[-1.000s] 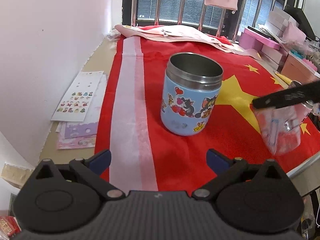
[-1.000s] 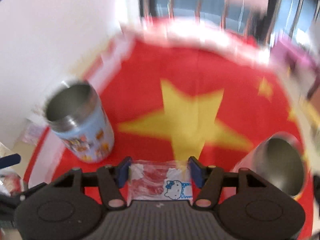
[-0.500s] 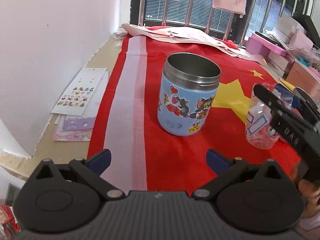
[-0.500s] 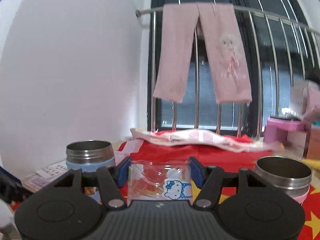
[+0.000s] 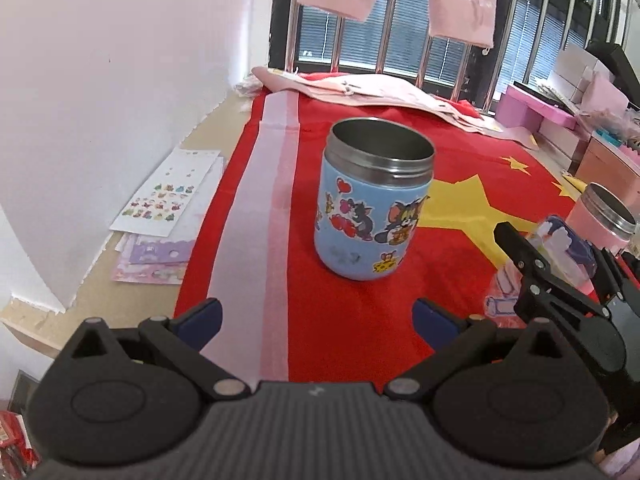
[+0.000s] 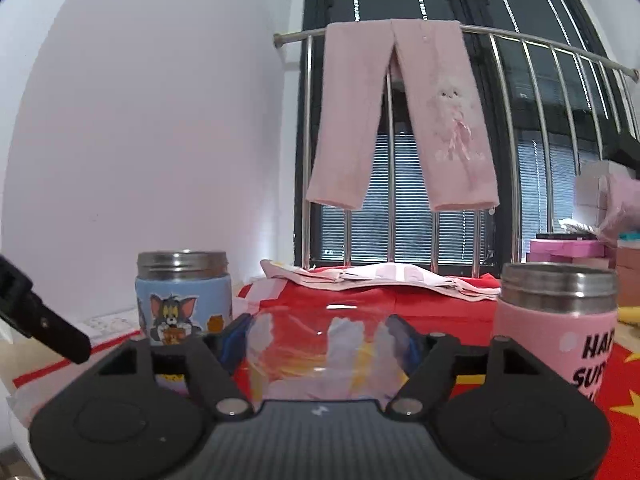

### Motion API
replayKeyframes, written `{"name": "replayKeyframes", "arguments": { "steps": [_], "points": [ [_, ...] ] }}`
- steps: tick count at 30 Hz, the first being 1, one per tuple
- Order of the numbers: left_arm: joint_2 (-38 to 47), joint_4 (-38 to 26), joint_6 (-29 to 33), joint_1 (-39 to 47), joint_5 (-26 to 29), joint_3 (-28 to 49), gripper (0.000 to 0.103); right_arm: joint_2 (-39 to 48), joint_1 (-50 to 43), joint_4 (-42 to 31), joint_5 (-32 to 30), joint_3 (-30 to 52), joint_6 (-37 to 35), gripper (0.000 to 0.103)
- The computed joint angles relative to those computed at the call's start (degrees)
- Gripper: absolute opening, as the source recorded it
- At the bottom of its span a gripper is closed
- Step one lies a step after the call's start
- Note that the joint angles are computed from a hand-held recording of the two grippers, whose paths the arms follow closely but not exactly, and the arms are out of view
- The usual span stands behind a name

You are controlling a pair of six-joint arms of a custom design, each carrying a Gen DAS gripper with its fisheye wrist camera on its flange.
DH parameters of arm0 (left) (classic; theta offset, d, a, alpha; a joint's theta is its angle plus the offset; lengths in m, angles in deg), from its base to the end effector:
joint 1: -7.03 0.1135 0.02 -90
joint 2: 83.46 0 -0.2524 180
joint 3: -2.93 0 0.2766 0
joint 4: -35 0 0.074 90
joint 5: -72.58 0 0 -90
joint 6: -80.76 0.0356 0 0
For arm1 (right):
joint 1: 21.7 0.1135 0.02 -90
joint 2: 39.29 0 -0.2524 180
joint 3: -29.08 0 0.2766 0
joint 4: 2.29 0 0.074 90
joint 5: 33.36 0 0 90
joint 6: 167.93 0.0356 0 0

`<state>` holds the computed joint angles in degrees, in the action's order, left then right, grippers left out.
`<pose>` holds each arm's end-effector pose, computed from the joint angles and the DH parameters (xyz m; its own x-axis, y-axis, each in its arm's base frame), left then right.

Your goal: Flip cup upright

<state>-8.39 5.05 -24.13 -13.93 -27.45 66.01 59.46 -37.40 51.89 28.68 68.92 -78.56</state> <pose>0.2886 -0.1039 0.2270 -0.6626 -0.0171 -0.7488 0.0631 0.9949 -0.0786 0.2994 -0.0668 0.1174 -0.0771 0.0116 -0.9970 -0.2117 0.9769 0.0277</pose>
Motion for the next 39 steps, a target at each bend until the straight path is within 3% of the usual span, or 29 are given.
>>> {"name": "replayKeyframes", "arguments": {
  "steps": [3, 7, 12, 19, 23, 31, 39],
  "points": [
    [-1.8, -0.3, -0.3, -1.0, -1.0, -0.6, 0.103, -1.4, -0.8, 1.6, -0.3, -1.3, 0.7, 0.098],
    [-6.3, 0.0, -0.9, -3.2, -4.0, -2.5, 0.103, -8.5, -3.1, -1.9, -2.8, -3.8, 2.4, 0.103],
    [-16.9, 2.8, -1.3, -9.3, -10.5, -8.7, 0.103, -31.3, -10.6, -19.3, -10.7, -9.4, 2.7, 0.103],
    [-32.9, 10.0, 0.2, -27.0, -28.8, -21.0, 0.103, -63.3, -29.0, -54.0, -25.4, -12.9, -2.7, 0.103],
    [-37.9, 12.5, 0.7, -37.9, -40.2, -25.6, 0.103, -73.1, -39.9, -65.4, -34.1, -13.5, -6.0, 0.103],
    [-42.1, 11.1, -2.0, -49.7, -51.1, -29.6, 0.103, -78.4, -53.8, -82.7, -45.6, -11.1, -16.9, 0.103],
    [-44.8, 11.7, -0.7, -50.6, -52.5, -30.9, 0.103, -76.4, -54.7, -85.6, -46.4, -10.2, -20.1, 0.103]
  ]
}}
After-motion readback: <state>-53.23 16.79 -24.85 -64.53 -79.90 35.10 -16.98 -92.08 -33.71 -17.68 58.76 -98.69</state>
